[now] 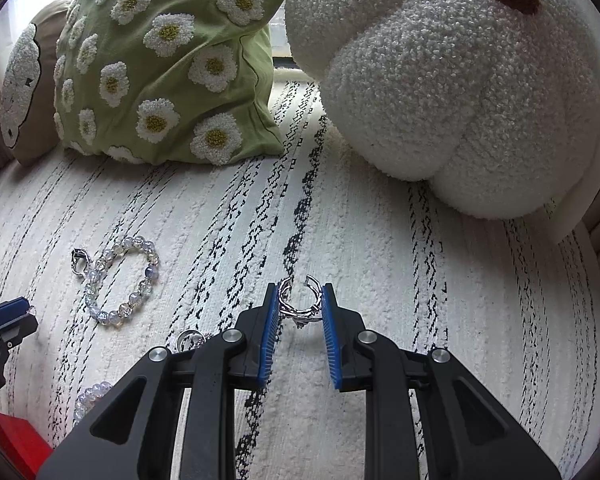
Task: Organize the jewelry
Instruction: 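Carry the rings in both tools over the red tray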
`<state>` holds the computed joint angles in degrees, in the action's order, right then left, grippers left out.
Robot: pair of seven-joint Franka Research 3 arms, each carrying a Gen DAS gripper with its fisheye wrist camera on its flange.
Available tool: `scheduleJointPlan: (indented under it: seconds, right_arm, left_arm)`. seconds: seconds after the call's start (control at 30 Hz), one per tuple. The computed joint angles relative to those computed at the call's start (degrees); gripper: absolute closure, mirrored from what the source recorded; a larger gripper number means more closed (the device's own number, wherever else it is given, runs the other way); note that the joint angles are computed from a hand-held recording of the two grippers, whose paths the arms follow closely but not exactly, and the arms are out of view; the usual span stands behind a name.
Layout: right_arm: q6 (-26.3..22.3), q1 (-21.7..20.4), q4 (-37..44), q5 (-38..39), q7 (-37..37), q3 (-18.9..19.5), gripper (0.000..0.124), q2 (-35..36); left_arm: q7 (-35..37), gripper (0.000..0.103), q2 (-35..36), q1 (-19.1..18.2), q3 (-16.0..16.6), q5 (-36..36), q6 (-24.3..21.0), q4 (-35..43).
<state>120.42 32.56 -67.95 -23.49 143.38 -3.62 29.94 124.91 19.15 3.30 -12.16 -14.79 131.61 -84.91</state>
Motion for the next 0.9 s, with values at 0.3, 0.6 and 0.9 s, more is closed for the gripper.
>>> scheduleJointPlan:
  seconds: [0.3,0.6,0.9]
  right_arm:
    - [-2.8,2.3,-0.3,-2.3,1.3,0.1,0.102,-2.0]
    - [-3.8,5.3,-6.1,-7.8,5.8,3.3,0.102,-10.3]
    - [-7.0,9.3,-8.6,-13.7,8.0,7.9,0.102,-15.2]
  left_arm:
    - [1.7,0.083,-2.9,1.0,0.2,-2.4,-0.9,-1.2]
    - [8.0,0.083,-12.7,1.5,2.0,-9.5,-1.0,-8.5]
    - [16.5,0.083,-26.0,-2.1,7.4,-15.6,0.3,-21.7]
